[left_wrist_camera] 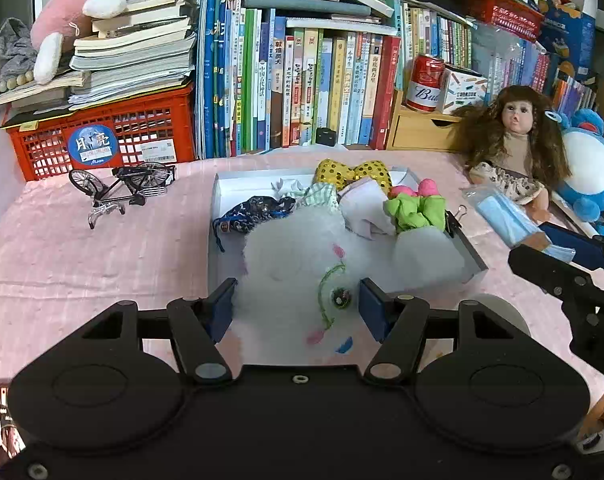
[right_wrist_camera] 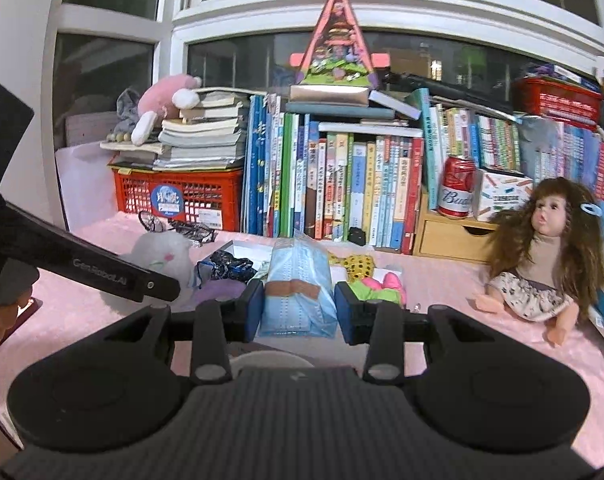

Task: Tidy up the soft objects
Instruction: 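Carry the cat plush with the left tool while the right tool carries the packet to the tray, then open the left tool over the tray while the right tool releases the packet inside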

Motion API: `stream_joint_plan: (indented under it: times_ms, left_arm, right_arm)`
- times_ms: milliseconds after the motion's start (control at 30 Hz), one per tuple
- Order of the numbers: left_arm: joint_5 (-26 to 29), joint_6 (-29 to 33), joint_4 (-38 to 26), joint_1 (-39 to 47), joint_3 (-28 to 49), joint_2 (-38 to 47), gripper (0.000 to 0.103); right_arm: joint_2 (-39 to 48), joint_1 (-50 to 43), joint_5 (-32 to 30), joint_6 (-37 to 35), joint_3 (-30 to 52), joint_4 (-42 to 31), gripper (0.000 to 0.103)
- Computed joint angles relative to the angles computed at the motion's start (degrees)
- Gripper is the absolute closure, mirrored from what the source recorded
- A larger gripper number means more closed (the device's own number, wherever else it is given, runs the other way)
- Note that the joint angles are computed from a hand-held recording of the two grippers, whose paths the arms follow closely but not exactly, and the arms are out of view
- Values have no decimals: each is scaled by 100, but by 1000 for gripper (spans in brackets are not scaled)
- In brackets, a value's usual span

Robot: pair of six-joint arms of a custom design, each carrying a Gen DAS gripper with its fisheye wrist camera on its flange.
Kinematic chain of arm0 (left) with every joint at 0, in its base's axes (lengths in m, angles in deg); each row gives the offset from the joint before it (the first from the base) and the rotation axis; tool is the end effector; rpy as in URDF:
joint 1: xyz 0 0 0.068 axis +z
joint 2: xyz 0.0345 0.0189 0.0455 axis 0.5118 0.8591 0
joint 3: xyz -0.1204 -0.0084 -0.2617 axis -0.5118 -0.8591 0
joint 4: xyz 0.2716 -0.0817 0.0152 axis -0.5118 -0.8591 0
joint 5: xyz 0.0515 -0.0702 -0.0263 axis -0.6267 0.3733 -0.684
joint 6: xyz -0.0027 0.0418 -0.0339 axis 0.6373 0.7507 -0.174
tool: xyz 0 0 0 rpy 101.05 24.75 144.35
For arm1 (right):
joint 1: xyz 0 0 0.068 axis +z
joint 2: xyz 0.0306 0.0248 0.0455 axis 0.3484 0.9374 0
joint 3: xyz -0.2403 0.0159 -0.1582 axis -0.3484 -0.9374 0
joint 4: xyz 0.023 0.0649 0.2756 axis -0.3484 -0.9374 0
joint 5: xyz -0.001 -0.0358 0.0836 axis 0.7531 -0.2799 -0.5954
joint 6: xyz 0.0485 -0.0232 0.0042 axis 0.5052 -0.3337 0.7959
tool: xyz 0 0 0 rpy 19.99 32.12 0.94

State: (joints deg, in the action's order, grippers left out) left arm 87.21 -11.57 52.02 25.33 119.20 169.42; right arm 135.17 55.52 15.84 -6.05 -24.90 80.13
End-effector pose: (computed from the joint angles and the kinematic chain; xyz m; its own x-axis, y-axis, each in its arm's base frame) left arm 0.3319 -0.0386 0.1102 -0.6699 0.1886 -0.7180 0.3149 0.9481 -0.0448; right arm 0.2229 0.1394 0.0821 -0.4052 -0.0511 -0.9128 -0.1514 0.9884 0.0119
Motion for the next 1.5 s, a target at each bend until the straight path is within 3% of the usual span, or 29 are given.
stream_joint_plan:
  times_ms: [333,800,1500]
  left_arm:
    - [-77,54,-656,-51,1031,750,41]
    - [-119,-140,-1196,-143,2281,1964,41]
    - [-329,-309,-1116,-285,2927,2735,40]
  right_arm:
    - [115,-661,-942,-80,1231,-1723,59]
    - [1374,-1216,-1892,502,3040,-3480,59]
    - [2142,-1428,-1945,705,4068,-4227,57]
